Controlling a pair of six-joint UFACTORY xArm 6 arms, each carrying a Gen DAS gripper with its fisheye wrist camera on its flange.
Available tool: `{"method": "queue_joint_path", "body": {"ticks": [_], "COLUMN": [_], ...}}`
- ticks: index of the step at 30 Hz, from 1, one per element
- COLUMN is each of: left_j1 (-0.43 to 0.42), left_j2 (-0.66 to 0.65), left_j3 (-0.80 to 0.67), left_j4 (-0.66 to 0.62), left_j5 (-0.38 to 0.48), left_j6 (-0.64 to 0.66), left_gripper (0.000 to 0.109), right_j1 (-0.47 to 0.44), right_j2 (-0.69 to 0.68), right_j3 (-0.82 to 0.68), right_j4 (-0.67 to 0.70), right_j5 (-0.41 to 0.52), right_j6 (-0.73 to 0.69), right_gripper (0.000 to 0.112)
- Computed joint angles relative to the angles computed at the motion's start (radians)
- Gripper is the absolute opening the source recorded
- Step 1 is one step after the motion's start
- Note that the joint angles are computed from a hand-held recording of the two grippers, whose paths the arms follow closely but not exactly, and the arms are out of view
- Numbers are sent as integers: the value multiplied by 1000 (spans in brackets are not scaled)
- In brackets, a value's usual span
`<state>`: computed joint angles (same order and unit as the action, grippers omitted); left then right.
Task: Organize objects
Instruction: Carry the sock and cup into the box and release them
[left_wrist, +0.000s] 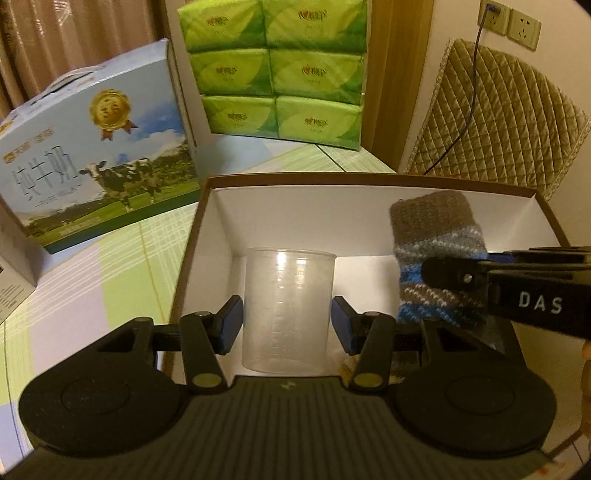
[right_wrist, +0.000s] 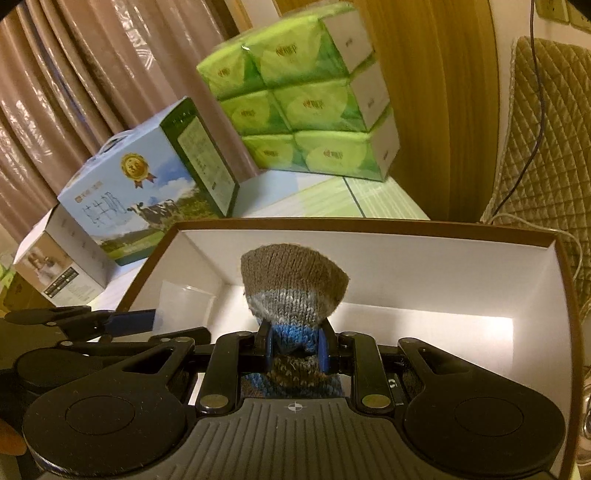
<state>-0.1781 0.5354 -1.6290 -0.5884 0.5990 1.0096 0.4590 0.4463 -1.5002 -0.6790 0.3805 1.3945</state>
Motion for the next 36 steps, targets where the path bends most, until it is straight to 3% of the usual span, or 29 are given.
{"method": "queue_joint_path", "body": {"ticks": [7,10,12,13,14,20,29,36], "left_j1": [-17,-16,-14,-13,-10,9,38,57], "left_j2": [62,69,66,64,63,29,-61,-153], "left_j3": [-56,-64,-62,-61,-62,-36,50,139], "left_j4": [56,59,48,46,46,19,-37,-80], "left_j5": [-4,-3,-9,-8,-6,8,22,31], "left_j6": [-35,-30,-18,-15,-17,-10,21,37], "left_gripper": [48,62,63,63,63,66,73,75], "right_j1": [-8,-13,-15,-18,-18,-7,30,70], "right_j2": [28,32,28,24,17,-24,-129,-224], "right_j3": [-16,-16,-12,-8,-4,27,127,211], "right_j4": [30,26,3,-39,-89,-66,-110,-159], "right_j5": [-9,-24,-34,-41,-41,-20,30,77], "right_j6": [-14,-5,28,70,112,54,56,86], "right_gripper": [20,24,45,63,69,75,90,95]}}
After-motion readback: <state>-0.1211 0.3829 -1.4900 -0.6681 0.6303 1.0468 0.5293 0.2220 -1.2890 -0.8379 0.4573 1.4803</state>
